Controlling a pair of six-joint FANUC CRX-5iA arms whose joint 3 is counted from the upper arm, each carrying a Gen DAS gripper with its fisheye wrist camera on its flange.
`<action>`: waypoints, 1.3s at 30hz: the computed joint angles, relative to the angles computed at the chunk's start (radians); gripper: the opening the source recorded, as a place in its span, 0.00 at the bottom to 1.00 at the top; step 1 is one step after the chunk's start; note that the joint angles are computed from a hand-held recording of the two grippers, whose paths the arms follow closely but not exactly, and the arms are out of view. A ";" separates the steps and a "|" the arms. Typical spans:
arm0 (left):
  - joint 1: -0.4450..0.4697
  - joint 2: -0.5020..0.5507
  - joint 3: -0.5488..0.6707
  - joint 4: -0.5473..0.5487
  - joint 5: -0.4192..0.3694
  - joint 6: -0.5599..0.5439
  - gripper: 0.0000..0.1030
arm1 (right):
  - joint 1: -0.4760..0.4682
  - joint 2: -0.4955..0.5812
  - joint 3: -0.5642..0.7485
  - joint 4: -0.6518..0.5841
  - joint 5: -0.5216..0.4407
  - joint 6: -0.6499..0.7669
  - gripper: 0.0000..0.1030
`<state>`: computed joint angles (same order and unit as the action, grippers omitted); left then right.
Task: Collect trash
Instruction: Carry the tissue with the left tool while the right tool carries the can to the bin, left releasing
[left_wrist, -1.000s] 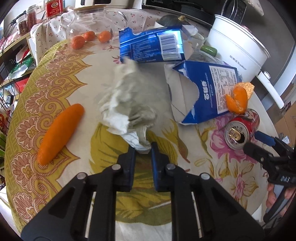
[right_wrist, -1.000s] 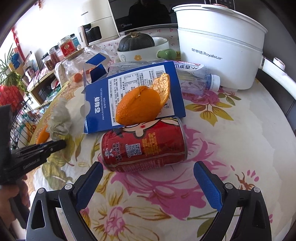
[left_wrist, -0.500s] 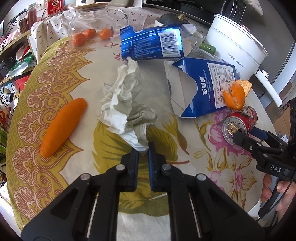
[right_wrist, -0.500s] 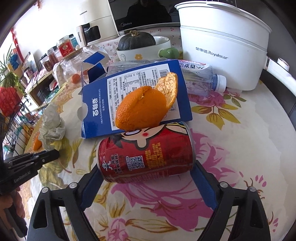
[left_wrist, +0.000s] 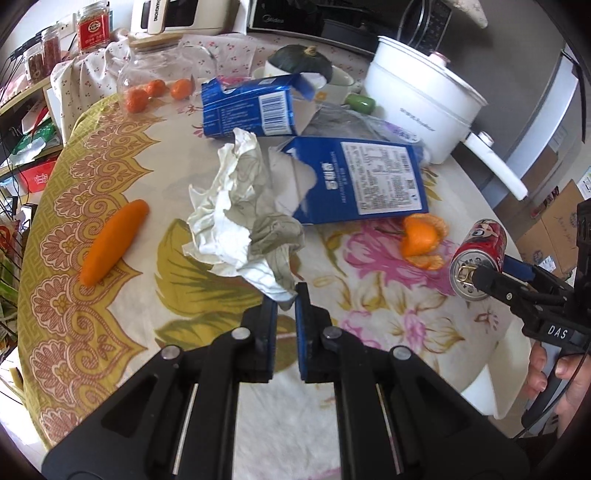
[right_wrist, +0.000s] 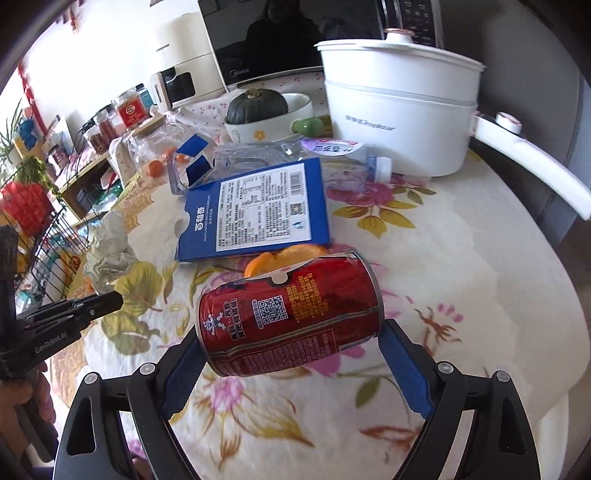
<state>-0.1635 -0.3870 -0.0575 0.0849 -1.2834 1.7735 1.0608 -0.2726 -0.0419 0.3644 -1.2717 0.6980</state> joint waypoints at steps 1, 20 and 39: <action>-0.006 -0.005 0.001 0.003 -0.002 -0.001 0.10 | 0.008 -0.019 -0.006 0.009 -0.014 -0.012 0.89; -0.325 0.120 0.124 -0.012 0.023 0.060 0.10 | 0.131 -0.272 -0.094 0.142 -0.314 -0.125 0.89; -0.585 0.380 0.279 0.068 0.095 0.014 0.10 | 0.078 -0.419 -0.125 0.104 -0.536 -0.161 0.89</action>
